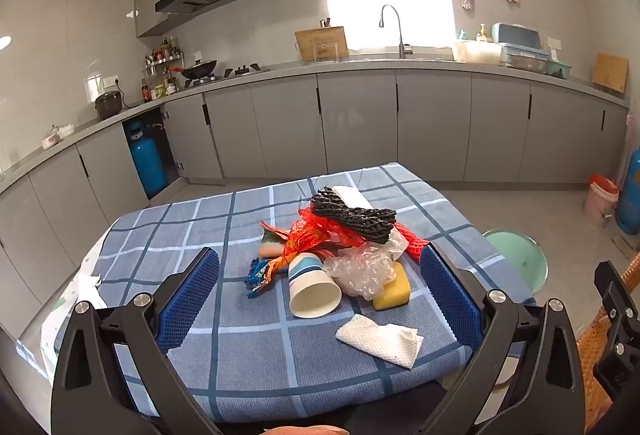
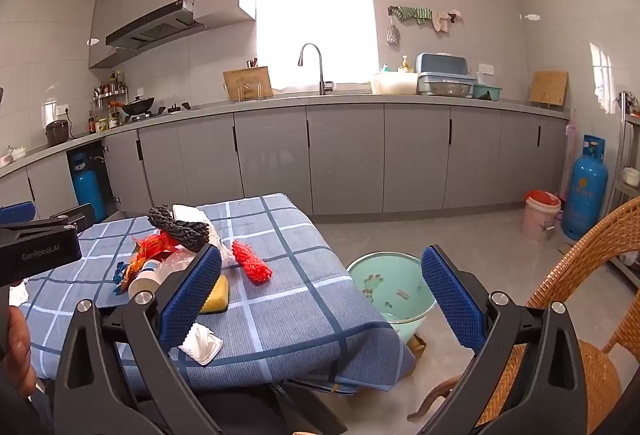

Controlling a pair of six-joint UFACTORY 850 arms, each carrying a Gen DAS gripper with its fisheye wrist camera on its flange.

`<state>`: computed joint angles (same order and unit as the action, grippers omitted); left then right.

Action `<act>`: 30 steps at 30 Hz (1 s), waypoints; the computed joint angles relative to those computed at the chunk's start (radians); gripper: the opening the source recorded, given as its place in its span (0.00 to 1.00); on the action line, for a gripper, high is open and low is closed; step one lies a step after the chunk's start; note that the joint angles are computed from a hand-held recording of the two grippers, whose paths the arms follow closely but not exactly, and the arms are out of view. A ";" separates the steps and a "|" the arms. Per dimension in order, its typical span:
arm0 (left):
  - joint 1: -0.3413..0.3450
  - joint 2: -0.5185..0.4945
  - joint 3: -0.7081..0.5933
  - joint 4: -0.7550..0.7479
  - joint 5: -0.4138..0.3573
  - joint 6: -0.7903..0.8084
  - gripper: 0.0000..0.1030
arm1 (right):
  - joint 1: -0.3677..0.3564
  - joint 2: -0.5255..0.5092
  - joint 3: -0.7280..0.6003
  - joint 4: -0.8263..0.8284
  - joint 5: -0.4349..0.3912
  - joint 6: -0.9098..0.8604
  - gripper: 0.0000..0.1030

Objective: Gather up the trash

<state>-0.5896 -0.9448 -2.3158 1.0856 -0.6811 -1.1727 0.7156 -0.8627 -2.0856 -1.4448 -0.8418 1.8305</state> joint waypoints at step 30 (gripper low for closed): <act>0.002 0.007 0.010 0.007 -0.003 -0.016 0.96 | -0.003 0.002 0.019 0.000 0.010 0.018 0.96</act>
